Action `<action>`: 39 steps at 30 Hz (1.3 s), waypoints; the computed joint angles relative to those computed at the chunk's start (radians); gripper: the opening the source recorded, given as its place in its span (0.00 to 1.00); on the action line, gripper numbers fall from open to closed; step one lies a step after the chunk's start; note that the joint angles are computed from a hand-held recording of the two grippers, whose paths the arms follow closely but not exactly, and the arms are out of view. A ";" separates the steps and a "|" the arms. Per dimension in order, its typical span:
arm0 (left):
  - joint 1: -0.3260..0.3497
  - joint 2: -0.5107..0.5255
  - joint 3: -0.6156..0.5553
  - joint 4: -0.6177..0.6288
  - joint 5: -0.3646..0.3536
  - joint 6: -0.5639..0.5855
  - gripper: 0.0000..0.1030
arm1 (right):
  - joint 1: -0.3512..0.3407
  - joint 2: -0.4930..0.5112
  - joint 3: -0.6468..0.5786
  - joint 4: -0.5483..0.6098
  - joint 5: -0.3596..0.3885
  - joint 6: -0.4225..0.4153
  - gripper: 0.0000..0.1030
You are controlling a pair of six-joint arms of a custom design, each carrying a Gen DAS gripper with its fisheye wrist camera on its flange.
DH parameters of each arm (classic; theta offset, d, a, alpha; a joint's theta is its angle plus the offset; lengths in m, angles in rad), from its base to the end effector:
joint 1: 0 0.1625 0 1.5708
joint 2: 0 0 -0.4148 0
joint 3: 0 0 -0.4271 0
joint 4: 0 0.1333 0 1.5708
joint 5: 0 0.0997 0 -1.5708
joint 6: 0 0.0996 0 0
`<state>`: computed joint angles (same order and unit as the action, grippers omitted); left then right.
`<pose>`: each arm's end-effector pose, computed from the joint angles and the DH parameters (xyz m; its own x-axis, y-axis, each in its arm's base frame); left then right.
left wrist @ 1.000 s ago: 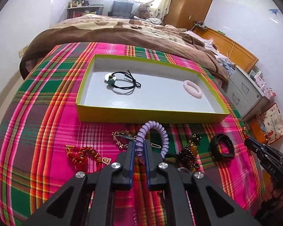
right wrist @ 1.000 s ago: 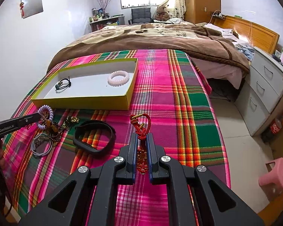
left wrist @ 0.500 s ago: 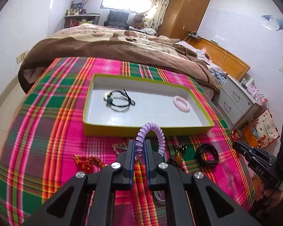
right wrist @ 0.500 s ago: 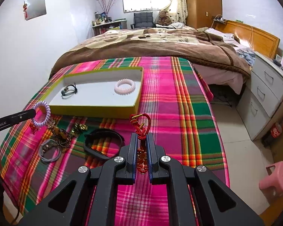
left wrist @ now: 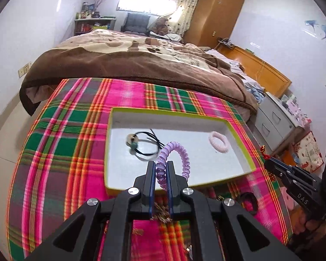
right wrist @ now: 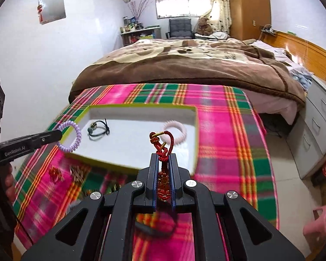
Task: Organize jewelry
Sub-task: 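Carry the tassel and lavender bracelet into the box and open both tools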
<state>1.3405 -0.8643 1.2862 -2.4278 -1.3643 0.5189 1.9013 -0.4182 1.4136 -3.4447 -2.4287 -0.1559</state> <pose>-0.0308 -0.8046 0.2567 -0.7420 0.5588 -0.3705 0.6621 0.6976 -0.2738 0.2902 -0.6672 0.0078 -0.7656 0.2407 0.5965 -0.3300 0.6490 -0.6855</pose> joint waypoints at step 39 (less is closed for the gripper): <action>0.028 0.184 -0.246 0.137 0.106 -0.042 0.09 | -0.095 0.229 -0.520 0.526 0.061 0.058 0.09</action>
<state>1.3686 -0.6802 1.0398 -2.2903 -1.2580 0.4771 1.8066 -0.1892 0.8938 -2.9188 -2.3680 -0.0974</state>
